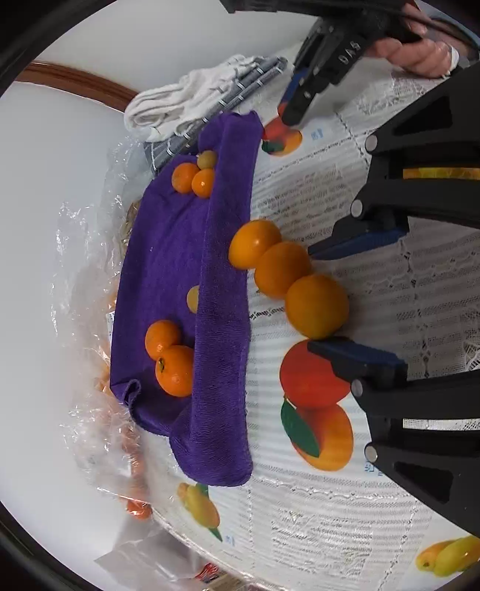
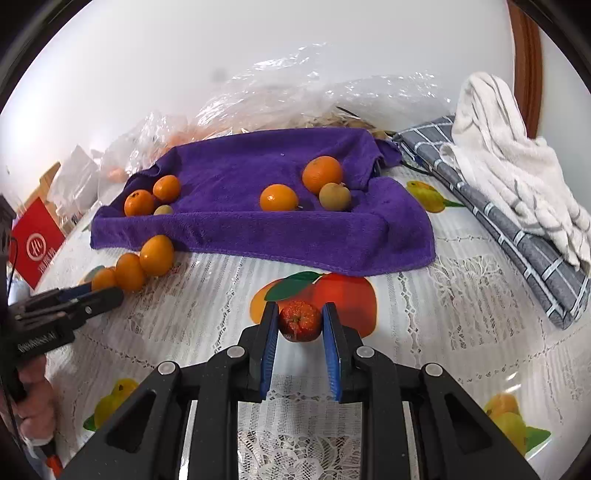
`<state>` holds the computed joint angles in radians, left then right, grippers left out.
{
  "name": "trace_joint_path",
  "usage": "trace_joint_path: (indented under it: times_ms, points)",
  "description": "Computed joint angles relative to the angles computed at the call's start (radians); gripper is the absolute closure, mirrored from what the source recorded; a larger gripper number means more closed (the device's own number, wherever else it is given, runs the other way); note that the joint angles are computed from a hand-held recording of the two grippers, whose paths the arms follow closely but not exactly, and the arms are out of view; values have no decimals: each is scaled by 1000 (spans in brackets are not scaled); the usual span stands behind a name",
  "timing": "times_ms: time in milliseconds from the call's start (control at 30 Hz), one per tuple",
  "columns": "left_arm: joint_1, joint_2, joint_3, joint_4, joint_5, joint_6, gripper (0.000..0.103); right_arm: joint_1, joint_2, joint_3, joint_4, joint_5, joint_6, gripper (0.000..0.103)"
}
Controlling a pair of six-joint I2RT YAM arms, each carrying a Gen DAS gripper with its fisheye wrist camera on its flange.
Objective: Organize fruits
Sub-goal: 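Grasp the small red fruit with the right tool while the left tool grasps an orange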
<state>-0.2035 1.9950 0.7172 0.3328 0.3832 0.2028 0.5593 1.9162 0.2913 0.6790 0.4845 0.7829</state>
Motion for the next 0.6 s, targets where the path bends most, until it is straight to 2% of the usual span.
trace_joint_path:
  times_ms: [133, 400, 500, 600]
  points:
    - [41, 9, 19, -30, 79, -11, 70, -34, 3, -28, 52, -28, 12, 79]
    - [105, -21, -49, 142, 115, -91, 70, -30, 1, -25, 51, -25, -6, 79]
    - [113, -27, -71, 202, 101, -114, 70, -37, 5, -29, 66, -42, -21, 79]
    - [126, -26, -62, 197, 111, -123, 70, -38, 10, -40, 100, -52, -32, 79]
